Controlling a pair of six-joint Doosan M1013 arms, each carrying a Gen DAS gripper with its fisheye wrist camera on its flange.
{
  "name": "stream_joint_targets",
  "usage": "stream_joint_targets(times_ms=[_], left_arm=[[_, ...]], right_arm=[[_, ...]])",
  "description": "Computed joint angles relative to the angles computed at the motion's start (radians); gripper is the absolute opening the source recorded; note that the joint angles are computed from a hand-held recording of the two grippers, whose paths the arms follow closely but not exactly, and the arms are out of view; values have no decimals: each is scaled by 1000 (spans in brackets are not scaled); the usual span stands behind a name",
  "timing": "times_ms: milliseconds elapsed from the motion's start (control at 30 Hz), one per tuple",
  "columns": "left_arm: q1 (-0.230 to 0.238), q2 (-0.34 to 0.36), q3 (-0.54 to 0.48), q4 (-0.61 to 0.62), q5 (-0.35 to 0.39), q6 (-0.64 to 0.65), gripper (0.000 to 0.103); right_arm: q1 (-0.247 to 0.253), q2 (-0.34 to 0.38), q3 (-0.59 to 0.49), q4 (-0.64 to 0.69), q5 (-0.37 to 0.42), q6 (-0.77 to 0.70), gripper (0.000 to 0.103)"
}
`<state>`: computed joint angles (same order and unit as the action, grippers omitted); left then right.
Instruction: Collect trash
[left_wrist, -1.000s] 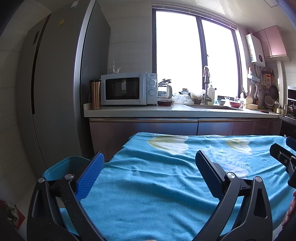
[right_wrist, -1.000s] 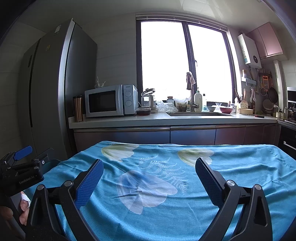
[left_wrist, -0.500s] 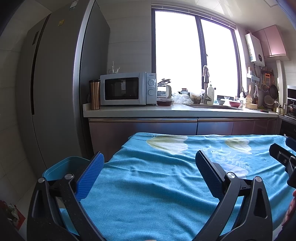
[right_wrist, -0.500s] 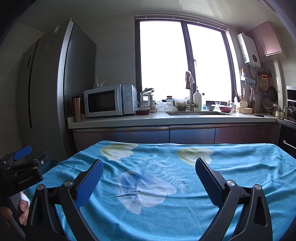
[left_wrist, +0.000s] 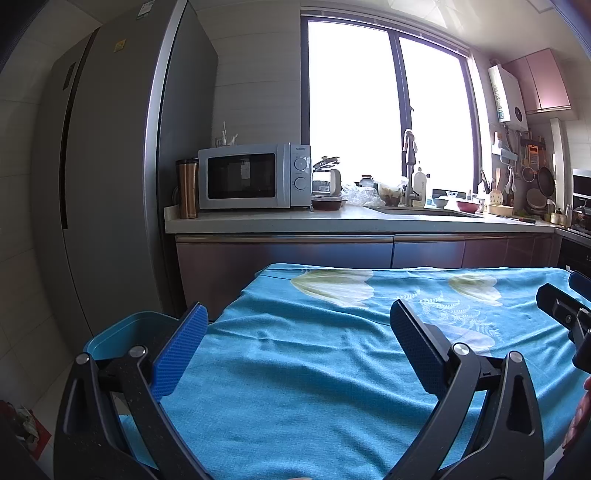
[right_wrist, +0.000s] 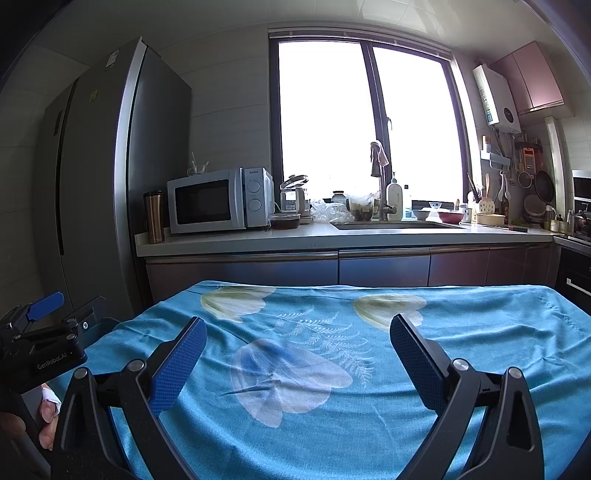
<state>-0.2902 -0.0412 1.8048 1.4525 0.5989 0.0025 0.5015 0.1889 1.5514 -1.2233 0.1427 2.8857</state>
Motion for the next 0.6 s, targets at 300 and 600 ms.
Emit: stream_joint_targets(times_ms=[300, 600], left_arm=[[3, 1, -2, -7, -4, 9, 97], [5, 1, -3, -10, -7, 13, 97]], right_arm=[[-1, 1, -3, 28, -2, -30, 96], [-1, 3, -6, 31, -1, -32, 96]])
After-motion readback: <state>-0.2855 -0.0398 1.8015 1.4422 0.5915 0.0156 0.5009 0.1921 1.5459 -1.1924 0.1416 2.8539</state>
